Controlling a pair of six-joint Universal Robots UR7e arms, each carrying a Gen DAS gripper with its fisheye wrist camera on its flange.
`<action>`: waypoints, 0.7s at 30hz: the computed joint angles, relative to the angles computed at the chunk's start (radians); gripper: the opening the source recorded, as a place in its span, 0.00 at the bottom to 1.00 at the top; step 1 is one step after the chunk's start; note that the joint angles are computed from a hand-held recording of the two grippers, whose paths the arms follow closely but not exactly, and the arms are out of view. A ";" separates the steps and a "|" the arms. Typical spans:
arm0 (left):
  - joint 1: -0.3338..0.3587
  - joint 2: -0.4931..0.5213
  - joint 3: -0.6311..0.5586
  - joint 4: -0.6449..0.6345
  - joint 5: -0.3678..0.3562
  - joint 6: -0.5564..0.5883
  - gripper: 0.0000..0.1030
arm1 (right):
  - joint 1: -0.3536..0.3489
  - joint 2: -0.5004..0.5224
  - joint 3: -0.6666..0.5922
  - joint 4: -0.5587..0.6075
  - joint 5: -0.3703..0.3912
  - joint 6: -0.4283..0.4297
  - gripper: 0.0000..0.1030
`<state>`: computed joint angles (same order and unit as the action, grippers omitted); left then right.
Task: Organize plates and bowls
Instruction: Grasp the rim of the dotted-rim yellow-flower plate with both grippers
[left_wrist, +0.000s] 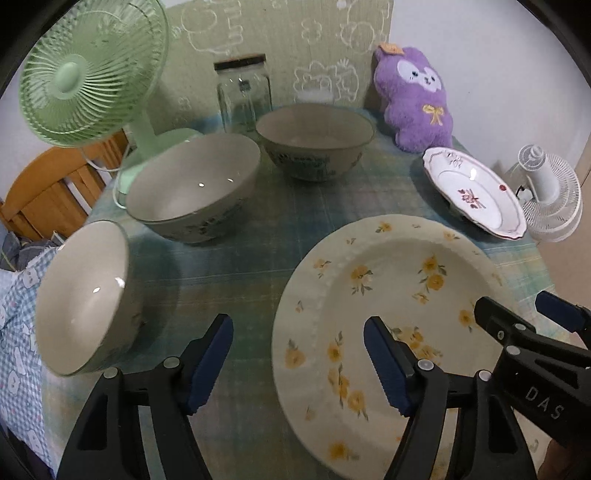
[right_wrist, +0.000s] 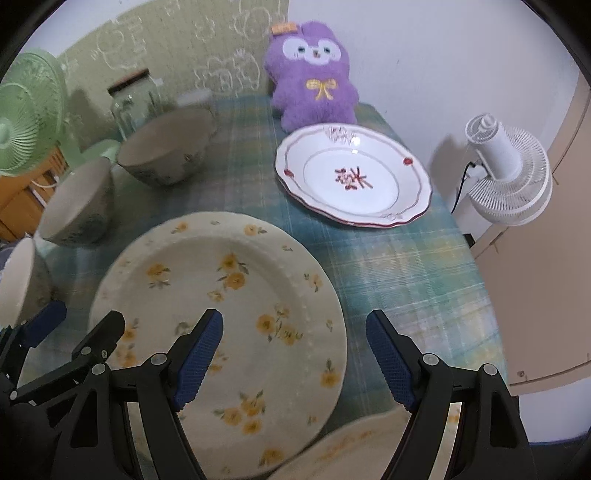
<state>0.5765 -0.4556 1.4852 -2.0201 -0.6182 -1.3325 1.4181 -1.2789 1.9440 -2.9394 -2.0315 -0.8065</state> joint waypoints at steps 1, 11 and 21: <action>0.007 0.006 -0.007 -0.006 -0.001 0.011 0.70 | -0.003 0.012 -0.011 0.008 -0.004 0.004 0.80; 0.042 0.042 -0.061 -0.004 -0.048 0.063 0.57 | -0.007 0.095 -0.081 0.042 -0.041 0.012 0.76; 0.048 0.050 -0.073 -0.008 -0.049 0.056 0.56 | -0.008 0.115 -0.092 0.048 -0.049 0.014 0.71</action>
